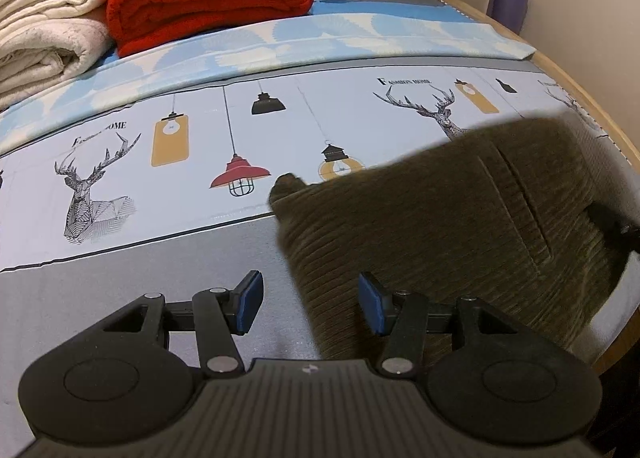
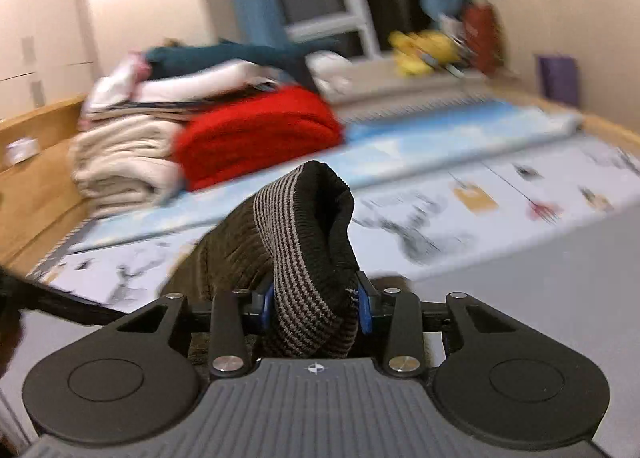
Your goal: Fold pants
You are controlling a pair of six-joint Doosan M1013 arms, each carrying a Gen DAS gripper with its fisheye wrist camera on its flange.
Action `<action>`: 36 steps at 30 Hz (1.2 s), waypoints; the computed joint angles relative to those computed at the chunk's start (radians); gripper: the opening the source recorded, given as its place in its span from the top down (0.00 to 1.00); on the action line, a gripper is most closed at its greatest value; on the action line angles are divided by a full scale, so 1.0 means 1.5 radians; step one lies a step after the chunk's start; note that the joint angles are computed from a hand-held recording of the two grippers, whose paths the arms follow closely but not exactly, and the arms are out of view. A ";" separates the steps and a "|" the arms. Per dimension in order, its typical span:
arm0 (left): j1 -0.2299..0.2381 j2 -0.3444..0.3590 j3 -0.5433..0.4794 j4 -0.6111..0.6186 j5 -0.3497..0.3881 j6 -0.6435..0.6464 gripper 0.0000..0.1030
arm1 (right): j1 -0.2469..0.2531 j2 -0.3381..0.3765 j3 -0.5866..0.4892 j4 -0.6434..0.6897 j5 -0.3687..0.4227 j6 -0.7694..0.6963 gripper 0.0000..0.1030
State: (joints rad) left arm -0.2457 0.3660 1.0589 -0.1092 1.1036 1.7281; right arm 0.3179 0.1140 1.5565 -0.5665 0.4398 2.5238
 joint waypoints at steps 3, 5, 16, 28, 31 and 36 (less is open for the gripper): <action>-0.003 0.002 -0.001 -0.004 0.003 0.007 0.44 | -0.012 0.016 -0.023 0.071 0.139 -0.019 0.61; -0.003 0.003 -0.003 -0.017 0.007 0.014 0.44 | -0.032 0.031 -0.039 0.180 0.219 -0.073 0.57; 0.014 0.027 -0.019 -0.219 0.165 0.170 0.62 | -0.054 0.001 -0.007 0.261 0.112 -0.217 0.46; -0.006 0.048 -0.048 -0.136 0.201 0.195 0.55 | -0.098 0.045 -0.072 0.423 0.294 -0.335 0.27; 0.010 0.055 -0.070 -0.162 0.162 0.140 0.34 | -0.115 0.047 -0.091 0.446 0.275 -0.368 0.22; 0.028 0.101 -0.131 -0.167 0.169 0.031 0.22 | -0.137 0.102 -0.164 0.478 0.337 -0.422 0.13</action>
State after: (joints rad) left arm -0.2032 0.5170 0.8627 -0.3596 1.3573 1.7749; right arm 0.1127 0.2664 1.3099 0.1506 0.9447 1.8911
